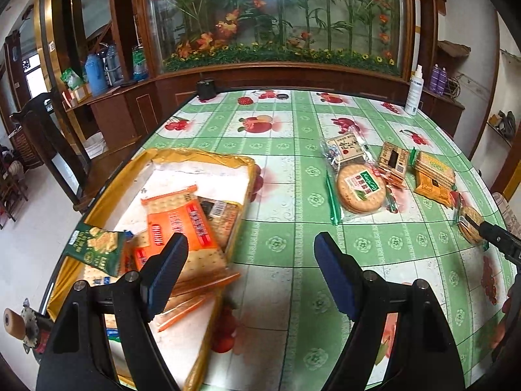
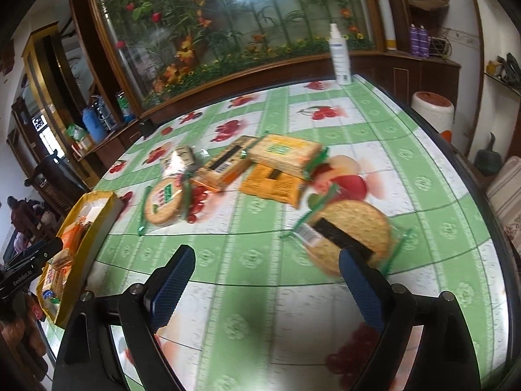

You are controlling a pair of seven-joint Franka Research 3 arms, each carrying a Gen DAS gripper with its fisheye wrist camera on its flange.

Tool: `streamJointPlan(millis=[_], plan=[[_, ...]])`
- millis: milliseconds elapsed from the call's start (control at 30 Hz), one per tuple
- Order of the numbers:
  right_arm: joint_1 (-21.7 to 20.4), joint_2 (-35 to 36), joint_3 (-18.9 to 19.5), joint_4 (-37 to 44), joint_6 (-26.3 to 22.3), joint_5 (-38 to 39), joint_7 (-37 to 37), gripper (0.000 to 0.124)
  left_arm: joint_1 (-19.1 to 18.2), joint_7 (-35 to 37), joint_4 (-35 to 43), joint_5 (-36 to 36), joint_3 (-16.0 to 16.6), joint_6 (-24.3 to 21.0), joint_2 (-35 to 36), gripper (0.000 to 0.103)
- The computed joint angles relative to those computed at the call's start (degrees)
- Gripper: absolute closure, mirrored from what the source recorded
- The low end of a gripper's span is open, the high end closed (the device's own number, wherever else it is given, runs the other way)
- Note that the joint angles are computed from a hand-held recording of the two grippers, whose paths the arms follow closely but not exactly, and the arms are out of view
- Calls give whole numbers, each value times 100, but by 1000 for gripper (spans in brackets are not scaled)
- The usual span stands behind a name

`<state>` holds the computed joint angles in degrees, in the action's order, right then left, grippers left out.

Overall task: Organize snacks
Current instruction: 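Move both open grippers back toward the round cracker bag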

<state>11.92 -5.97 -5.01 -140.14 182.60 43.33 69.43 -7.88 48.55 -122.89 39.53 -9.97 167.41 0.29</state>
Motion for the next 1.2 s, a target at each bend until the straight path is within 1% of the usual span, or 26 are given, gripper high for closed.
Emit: streamJointPlan(millis=[33, 133, 167, 233, 267, 333, 400, 467, 533, 667, 700, 767, 800, 833, 867, 933, 1067, 1100, 1133, 1167, 1200], plan=[[-98, -26, 49, -55, 4, -121, 105, 32, -11, 45, 28, -55, -11, 5, 39, 21], [-591, -120, 307, -252, -39, -811, 719, 32, -62, 212, 129, -243, -34, -19, 173, 21], [-688, -130, 348, -283, -52, -990, 884, 32, -87, 301, 188, -334, -47, -41, 248, 21], [-751, -169, 288, -346, -88, -1166, 1044, 32, -140, 388, 295, -451, -50, -67, 380, 21], [-869, -189, 341, -377, -91, -1333, 1205, 32, -173, 433, 401, -519, -56, -88, 504, 21], [-995, -209, 382, -413, -95, -1575, 1435, 31, -206, 706, 593, -874, -110, -185, 705, 21], [-1054, -195, 374, -412, -112, -1749, 1580, 29, -180, 1088, 736, -1440, -215, -117, 889, 21], [-1097, -183, 372, -428, -92, -1902, 1692, 27, -162, 1416, 988, -1988, -345, -179, 1129, 21], [-1014, -151, 269, -409, -95, -1906, 1675, 27, -182, 1639, 1252, -2358, -428, -261, 1359, 21], [-963, -40, 164, -315, -134, -1903, 1663, 26, -378, 1719, 1912, -2580, -397, -570, 1865, 21], [-1051, -20, 222, -305, -133, -2004, 1752, 26, -444, 1712, 2119, -2575, -366, -681, 2020, 21], [-1651, 24, 651, -294, -166, -2837, 2474, 24, -446, 1835, 2327, -2691, -412, -751, 2191, 21], [-1844, 48, 776, -278, -184, -3189, 2771, 23, -463, 1855, 2369, -2706, -400, -745, 2225, 21], [-1942, 75, 818, -253, -200, -3442, 2977, 22, -507, 1842, 2425, -2680, -363, -751, 2266, 21], [-1907, 105, 755, -223, -211, -3518, 3030, 22, -488, 1900, 2456, -2733, -397, -722, 2303, 21], [-1645, 178, 506, -142, -238, -3300, 2828, 21, -493, 1981, 2568, -2797, -427, -758, 2378, 19], [-1435, 391, 297, 79, -382, -3162, 2603, 21, -687, 2011, 2872, -2639, -330, -949, 2542, 18], [-1404, 430, 267, 117, -409, -3167, 2581, 21, -691, 2078, 2973, -2658, -362, -1053, 2599, 16], [-1392, 472, 247, 157, -435, -3254, 2624, 21, -697, 2138, 3087, -2691, -391, -1181, 2663, 11], [-1377, 494, 225, 178, -447, -3325, 2660, 21, -730, 2155, 3165, -2679, -378, -1245, 2711, 6], [-1388, 528, 206, 210, -466, -3570, 2824, 21, -784, 2123, 3194, -2622, -329, -1239, 2730, 4]])
